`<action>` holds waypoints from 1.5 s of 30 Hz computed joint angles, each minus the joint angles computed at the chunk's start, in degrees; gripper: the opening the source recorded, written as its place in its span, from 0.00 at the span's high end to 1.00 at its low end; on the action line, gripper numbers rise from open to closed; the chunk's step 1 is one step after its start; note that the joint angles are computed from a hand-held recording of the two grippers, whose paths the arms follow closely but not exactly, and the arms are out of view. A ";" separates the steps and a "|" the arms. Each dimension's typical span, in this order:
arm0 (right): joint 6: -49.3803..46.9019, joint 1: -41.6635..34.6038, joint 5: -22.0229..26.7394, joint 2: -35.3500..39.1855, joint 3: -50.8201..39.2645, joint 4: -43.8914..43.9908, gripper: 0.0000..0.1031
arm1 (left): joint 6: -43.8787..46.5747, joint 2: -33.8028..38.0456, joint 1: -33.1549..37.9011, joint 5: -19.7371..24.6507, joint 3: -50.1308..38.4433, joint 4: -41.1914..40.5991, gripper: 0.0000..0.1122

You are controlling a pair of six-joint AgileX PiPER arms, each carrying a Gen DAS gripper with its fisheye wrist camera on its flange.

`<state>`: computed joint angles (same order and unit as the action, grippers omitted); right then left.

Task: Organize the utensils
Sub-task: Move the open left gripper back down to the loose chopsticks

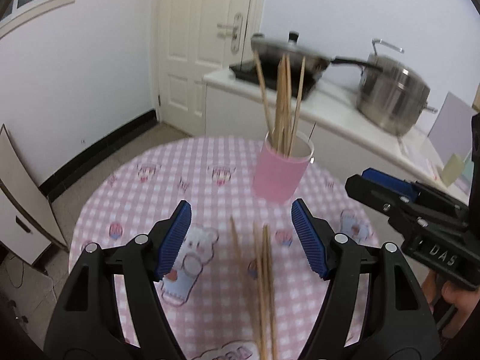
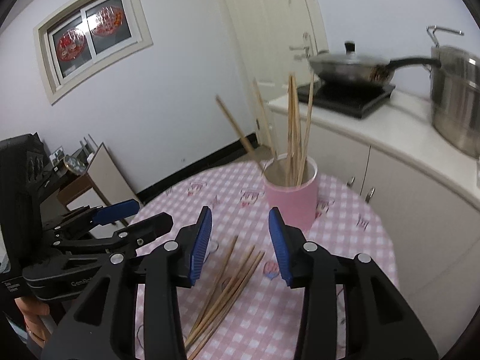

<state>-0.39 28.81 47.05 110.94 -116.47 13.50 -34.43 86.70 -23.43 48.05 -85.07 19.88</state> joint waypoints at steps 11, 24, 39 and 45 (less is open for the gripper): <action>3.06 1.03 6.52 4.68 -0.12 -0.01 0.60 | 9.38 3.67 6.28 -0.94 5.97 -13.39 0.39; 3.43 -0.80 11.41 10.13 -4.82 0.32 0.61 | 11.91 15.57 7.66 1.04 -1.85 -17.95 0.49; 3.69 -1.53 15.09 15.25 -11.60 1.12 0.60 | 12.57 22.91 8.33 3.75 -8.77 -17.54 0.67; 3.76 -1.54 15.90 15.97 -12.91 1.05 0.60 | 11.91 23.19 7.94 3.57 -8.85 -16.19 0.68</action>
